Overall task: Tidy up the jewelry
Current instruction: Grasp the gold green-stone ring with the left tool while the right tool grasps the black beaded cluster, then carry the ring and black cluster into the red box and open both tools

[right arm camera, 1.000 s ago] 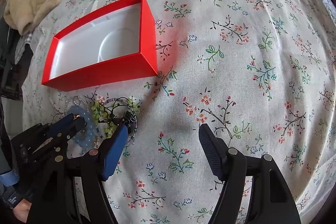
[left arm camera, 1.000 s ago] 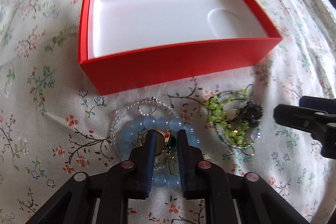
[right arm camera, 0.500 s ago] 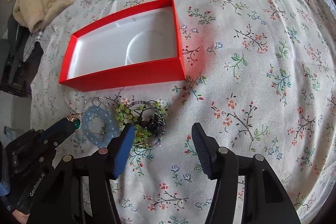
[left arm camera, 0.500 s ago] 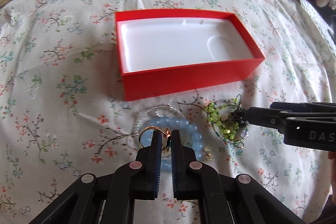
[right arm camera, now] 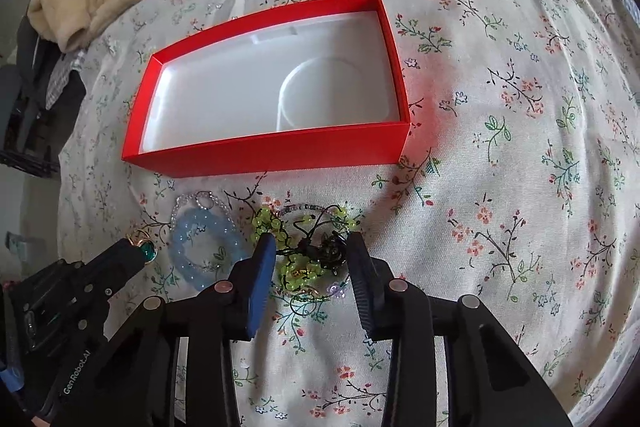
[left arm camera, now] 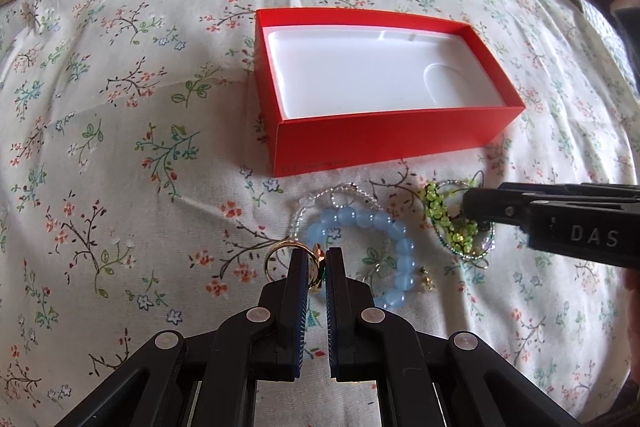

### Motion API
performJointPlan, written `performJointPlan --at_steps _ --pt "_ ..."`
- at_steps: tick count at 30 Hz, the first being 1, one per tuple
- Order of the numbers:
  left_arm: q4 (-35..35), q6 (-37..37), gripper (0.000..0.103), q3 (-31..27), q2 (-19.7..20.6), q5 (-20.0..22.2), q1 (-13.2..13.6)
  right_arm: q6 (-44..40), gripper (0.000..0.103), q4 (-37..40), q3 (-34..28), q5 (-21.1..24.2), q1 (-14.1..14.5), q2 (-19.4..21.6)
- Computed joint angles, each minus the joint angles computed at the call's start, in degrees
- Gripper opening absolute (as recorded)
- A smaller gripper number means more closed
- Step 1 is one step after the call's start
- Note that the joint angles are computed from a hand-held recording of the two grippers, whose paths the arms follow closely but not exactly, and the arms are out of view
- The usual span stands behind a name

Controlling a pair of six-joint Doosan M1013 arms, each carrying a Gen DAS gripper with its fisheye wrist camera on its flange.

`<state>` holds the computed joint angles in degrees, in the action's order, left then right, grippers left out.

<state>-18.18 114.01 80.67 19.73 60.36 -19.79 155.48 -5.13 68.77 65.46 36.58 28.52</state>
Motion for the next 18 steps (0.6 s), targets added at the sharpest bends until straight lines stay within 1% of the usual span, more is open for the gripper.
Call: performJointPlan --at_steps 3,9,14,18 --pt "0.09 -0.04 0.003 -0.1 0.12 0.32 0.13 -0.95 0.03 -0.92 -0.28 0.78 0.24 -0.16" --pt "0.65 -0.8 0.003 -0.3 0.38 0.49 0.21 -2.7 0.03 -0.48 0.09 2.69 0.0 -0.18" --pt "0.99 -1.11 0.003 -0.33 0.48 0.55 0.05 -3.79 0.03 1.5 0.45 2.46 -0.55 0.18" --pt "1.28 -1.26 0.003 -0.35 0.54 0.56 -0.08 -4.63 0.03 1.47 -0.22 3.21 -0.4 0.74"
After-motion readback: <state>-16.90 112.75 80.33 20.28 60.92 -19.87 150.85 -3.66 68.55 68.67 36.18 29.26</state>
